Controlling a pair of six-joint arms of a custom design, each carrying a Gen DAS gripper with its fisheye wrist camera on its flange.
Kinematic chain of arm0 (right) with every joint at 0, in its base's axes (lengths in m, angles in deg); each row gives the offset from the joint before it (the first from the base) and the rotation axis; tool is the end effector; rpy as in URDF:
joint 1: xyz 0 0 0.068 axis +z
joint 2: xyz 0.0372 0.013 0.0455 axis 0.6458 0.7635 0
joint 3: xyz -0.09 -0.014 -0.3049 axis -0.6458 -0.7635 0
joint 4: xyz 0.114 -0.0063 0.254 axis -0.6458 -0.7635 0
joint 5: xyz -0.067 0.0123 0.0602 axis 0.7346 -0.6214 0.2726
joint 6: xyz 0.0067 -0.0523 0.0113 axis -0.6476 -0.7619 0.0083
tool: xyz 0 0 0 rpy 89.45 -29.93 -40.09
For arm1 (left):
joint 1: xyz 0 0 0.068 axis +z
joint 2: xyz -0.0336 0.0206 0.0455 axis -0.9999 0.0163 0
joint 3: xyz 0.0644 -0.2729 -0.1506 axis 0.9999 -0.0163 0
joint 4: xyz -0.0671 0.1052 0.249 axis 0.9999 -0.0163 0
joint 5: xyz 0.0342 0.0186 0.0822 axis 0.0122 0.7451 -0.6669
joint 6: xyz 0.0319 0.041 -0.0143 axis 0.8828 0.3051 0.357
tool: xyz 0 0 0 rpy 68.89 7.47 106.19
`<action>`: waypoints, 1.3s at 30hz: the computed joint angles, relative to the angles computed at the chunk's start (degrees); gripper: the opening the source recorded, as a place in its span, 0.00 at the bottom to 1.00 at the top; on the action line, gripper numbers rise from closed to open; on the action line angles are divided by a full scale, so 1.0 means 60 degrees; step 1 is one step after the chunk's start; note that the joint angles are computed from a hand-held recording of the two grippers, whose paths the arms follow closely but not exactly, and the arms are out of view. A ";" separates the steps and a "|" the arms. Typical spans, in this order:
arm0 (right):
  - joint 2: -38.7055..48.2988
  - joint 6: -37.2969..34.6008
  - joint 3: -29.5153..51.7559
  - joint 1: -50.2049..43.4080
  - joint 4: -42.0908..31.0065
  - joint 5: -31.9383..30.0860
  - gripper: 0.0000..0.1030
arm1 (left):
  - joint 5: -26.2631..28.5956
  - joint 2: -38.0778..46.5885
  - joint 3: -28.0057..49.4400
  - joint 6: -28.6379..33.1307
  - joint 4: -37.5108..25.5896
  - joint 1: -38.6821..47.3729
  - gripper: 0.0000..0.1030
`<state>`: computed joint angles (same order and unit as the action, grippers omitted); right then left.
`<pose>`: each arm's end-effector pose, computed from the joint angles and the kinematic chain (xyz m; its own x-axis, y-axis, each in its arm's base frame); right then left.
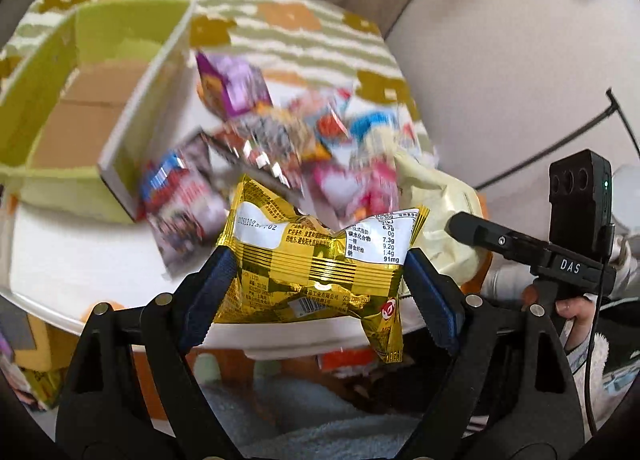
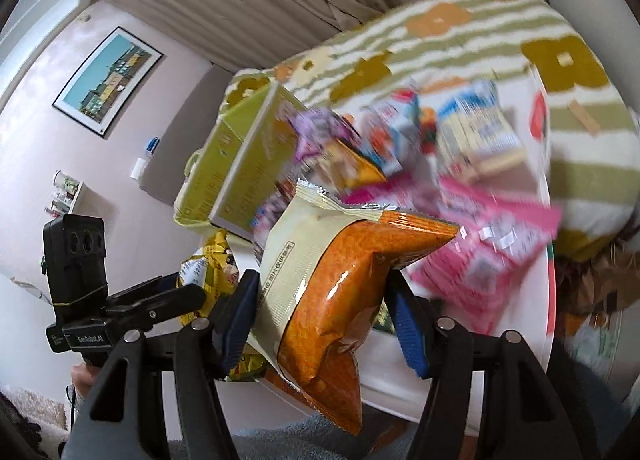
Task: Organize snacks
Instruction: 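Carry the gold wrapper with the left tool while the right tool carries the chip bag into the green box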
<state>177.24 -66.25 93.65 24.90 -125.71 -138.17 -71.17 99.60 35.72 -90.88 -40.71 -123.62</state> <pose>0.3010 -0.0547 0.2639 -0.8467 -0.3086 -0.4334 -0.5297 0.5654 0.6322 0.2066 -0.1349 0.3320 -0.7959 -0.4116 -0.4441 -0.2629 0.8956 -0.3589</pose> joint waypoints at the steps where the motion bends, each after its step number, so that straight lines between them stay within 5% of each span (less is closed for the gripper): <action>1: -0.0074 0.0160 0.0110 0.0152 0.0019 -0.0072 0.57 | -0.0030 -0.0078 0.0124 0.0151 -0.0093 0.0191 0.81; 7: -0.0554 0.1905 0.0658 0.1579 0.0920 -0.0526 0.57 | 0.0366 -0.0746 0.0751 0.1884 -0.0592 0.2358 0.81; 13: -0.1125 0.5151 0.0711 0.3869 0.3382 -0.0479 0.57 | 0.2176 -0.0880 0.1153 0.4629 -0.0890 0.6024 0.81; 22: -0.0646 0.9315 0.1171 0.7506 0.6628 0.1391 0.57 | 0.4470 0.0723 0.1740 0.8800 -0.1249 1.0772 0.81; 31: 0.0509 1.0647 0.1857 0.9517 0.7178 0.3822 0.57 | 0.4366 0.2581 0.1979 1.0988 -0.0741 1.1715 0.84; 34: 0.0720 1.0566 0.2003 0.9740 0.6928 0.4439 0.57 | 0.4039 0.2773 0.1861 1.1225 -0.0592 1.1681 0.98; 39: 0.1003 1.0091 0.2300 1.0132 0.6507 0.5393 0.57 | 0.3997 0.2556 0.1424 1.1353 -0.0526 1.2100 1.00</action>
<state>183.26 -5.70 107.45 85.69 -86.67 -105.81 -47.19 114.93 44.26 -22.76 -43.87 -51.01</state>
